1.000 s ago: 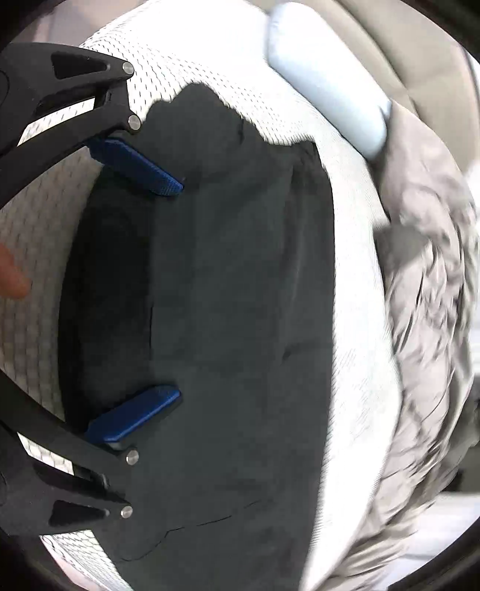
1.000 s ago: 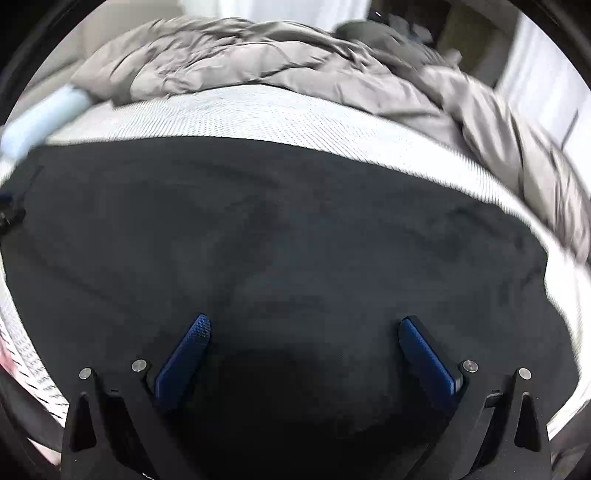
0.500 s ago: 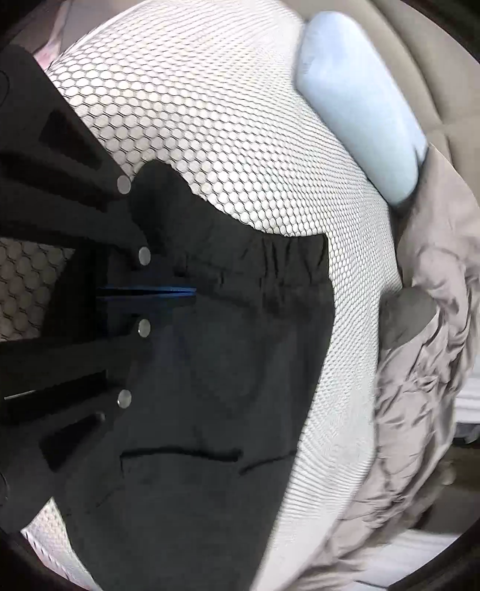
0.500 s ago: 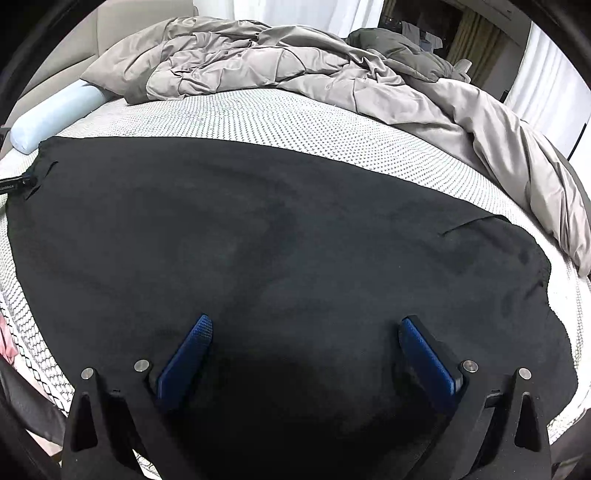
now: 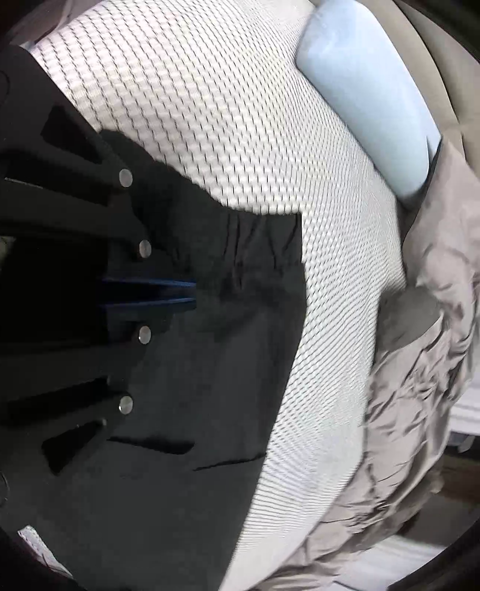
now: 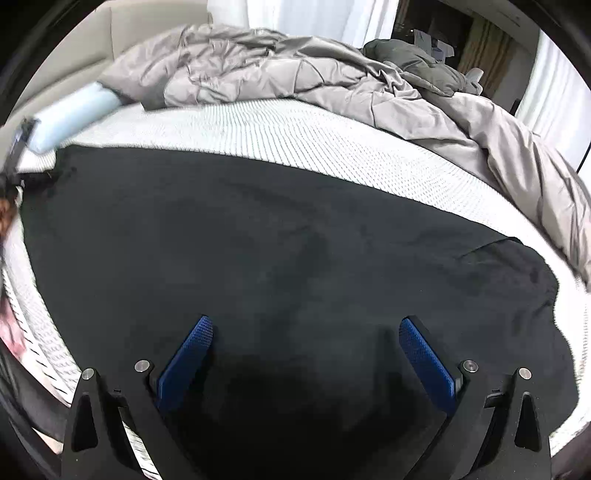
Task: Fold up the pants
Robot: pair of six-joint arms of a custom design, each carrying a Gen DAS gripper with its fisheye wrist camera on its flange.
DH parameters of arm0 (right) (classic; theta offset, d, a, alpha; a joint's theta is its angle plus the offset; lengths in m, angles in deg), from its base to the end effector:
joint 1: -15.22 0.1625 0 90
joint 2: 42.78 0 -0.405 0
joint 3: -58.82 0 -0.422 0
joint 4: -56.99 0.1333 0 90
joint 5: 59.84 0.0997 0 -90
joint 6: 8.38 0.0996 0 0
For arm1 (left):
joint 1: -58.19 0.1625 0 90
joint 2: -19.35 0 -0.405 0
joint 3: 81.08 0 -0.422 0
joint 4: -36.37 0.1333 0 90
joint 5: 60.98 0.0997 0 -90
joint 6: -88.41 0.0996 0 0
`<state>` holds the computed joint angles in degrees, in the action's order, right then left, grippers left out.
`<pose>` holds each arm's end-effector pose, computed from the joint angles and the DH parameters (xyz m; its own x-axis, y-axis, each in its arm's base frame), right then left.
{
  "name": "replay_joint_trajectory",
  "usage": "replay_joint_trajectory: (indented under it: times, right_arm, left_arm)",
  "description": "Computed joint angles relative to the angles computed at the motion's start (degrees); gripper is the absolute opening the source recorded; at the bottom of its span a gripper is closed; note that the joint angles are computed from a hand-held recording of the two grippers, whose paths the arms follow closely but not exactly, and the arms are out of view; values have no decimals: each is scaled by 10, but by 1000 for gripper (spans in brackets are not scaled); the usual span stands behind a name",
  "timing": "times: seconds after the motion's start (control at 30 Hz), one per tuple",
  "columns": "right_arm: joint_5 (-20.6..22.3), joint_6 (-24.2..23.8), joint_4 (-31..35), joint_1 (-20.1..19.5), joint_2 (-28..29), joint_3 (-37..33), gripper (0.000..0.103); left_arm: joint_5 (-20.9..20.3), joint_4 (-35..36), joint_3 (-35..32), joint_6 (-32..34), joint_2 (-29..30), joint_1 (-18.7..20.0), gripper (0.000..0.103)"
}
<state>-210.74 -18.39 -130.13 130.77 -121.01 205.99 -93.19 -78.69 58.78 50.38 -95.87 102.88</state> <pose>0.1906 -0.2913 0.1696 -0.5413 0.0218 0.8406 -0.4816 0.8114 -0.3312 -0.0682 -0.3735 0.3006 -0.7367 -0.1382 -0.6619 0.3263 0.7847 -0.5270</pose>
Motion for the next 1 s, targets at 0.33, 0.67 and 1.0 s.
replay_joint_trajectory:
  times: [0.33,0.67,1.0]
  right_arm:
    - [29,24,18,-19,-42,12,102]
    - [62,28,21,-32,-72,29,102]
    - [102,36,34,-12,-89,38,102]
  left_arm:
    - [-30,-94,-52,57,111,9,40]
    - [3,-56,-65,-22,95,3,32]
    - [-114,-112,7,-89,193,-228,82]
